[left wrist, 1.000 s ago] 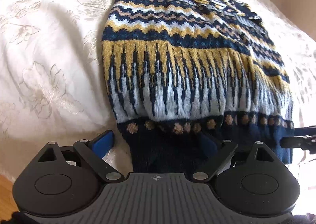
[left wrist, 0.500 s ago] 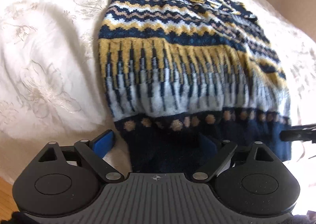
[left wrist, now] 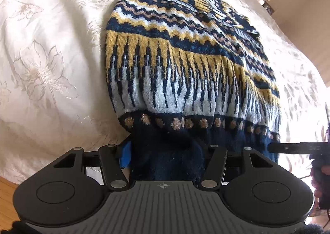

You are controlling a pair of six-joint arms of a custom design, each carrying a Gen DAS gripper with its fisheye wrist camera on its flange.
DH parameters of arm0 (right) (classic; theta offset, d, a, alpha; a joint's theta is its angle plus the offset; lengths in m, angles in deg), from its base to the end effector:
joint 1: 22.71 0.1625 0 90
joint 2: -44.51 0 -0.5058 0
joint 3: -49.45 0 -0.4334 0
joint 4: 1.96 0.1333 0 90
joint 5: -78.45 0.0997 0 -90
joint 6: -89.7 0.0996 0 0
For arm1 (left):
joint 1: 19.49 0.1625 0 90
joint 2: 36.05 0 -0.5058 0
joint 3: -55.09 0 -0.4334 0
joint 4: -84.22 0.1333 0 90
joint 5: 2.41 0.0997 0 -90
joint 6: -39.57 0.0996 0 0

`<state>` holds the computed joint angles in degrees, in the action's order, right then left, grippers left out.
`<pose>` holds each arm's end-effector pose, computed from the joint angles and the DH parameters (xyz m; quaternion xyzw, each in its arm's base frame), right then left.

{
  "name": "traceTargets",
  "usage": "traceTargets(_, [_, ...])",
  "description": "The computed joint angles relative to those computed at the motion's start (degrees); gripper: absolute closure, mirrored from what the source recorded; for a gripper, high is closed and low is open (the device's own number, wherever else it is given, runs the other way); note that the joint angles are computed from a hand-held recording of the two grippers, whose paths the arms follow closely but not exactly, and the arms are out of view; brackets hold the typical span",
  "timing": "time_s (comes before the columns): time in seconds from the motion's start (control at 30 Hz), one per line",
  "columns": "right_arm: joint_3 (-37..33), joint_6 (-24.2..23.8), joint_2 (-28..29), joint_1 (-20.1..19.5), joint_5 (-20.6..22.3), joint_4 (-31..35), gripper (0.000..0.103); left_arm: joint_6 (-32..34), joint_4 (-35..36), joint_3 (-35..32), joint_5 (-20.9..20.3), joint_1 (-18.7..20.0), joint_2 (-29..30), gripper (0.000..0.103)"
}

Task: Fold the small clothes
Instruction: 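Grasp the hem with both grippers and fold it up over the collar, then lay the hem down and open both grippers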

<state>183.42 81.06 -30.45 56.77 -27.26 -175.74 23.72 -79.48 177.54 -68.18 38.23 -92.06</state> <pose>0.0160 -0.4964 0.2342 -0.0452 -0.9670 0.1873 0.1670 -0.1552 -0.5719 0.1071 0.1263 0.9677 -0.1419 0.1660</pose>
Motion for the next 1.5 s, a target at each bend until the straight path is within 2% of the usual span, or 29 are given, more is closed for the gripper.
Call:
traceTargets(0.03, [-0.1,0.2,-0.1,0.1,-0.9,0.2,0.061,0.2,0.3,-0.1,-0.5,0.2,-0.2,0.048])
traceTargets(0.07, [-0.2,0.6,-0.3,0.0,-0.8,0.8,0.09,0.0,0.8,-0.3,-1.3,0.5,-0.3,0.056])
traceTargets(0.1, [-0.3,1.2,-1.0,-0.5,0.0,1.9,0.09,-0.8,1.7,-0.5,-1.3,0.5,-0.6,0.081])
traceTargets(0.13, [-0.2,1.6,-1.4,-0.6,0.5,2.4,0.09,-2.0,2.3,-0.5,-0.8,0.4,-1.0,0.091])
traceTargets(0.27, [0.7,0.6,-3.9,-1.1,3.7,2.4,0.09,-3.7,0.1,1.0,0.7,-1.3,-2.2,0.092])
traceTargets(0.43, [1.4,2.4,-7.6,-1.2,8.5,1.5,0.091,-4.6,-1.9,1.1,0.2,-3.1,-4.1,0.092])
traceTargets(0.67, [-1.8,6.8,-8.5,0.1,13.0,-1.4,0.091,-4.2,-3.6,-4.1,-1.0,-3.4,-4.0,0.092])
traceTargets(0.87, [-9.3,12.4,-3.7,1.2,13.8,-4.5,0.091,-2.1,-5.1,-12.8,-1.9,-1.2,-0.2,0.092])
traceTargets(1.07, [-19.8,15.7,3.8,2.4,10.6,-4.2,0.091,3.5,-3.9,-24.9,-2.1,2.0,6.1,0.092])
traceTargets(1.23, [-28.8,16.0,10.1,3.5,6.1,-0.2,0.091,10.1,2.5,-33.8,-2.7,4.0,10.5,0.092])
traceTargets(1.27, [-30.0,16.5,10.9,3.7,5.2,1.0,0.09,11.6,5.0,-35.0,-2.9,4.3,10.9,0.087])
traceTargets(1.37, [-33.1,15.2,13.0,4.4,0.5,4.7,0.081,15.9,12.3,-37.4,-1.8,5.0,12.1,0.061])
traceTargets(1.4, [-33.4,14.1,13.2,4.5,-0.8,5.4,0.08,17.9,14.4,-37.7,-1.3,5.1,12.3,0.059])
traceTargets(1.47, [-33.0,11.3,13.6,5.0,-3.5,4.3,0.051,20.8,18.8,-38.3,-1.0,5.2,12.8,0.059])
traceTargets(1.5, [-32.4,9.2,13.5,5.2,-4.6,3.1,0.045,21.5,20.8,-38.3,-1.4,5.4,12.9,0.059])
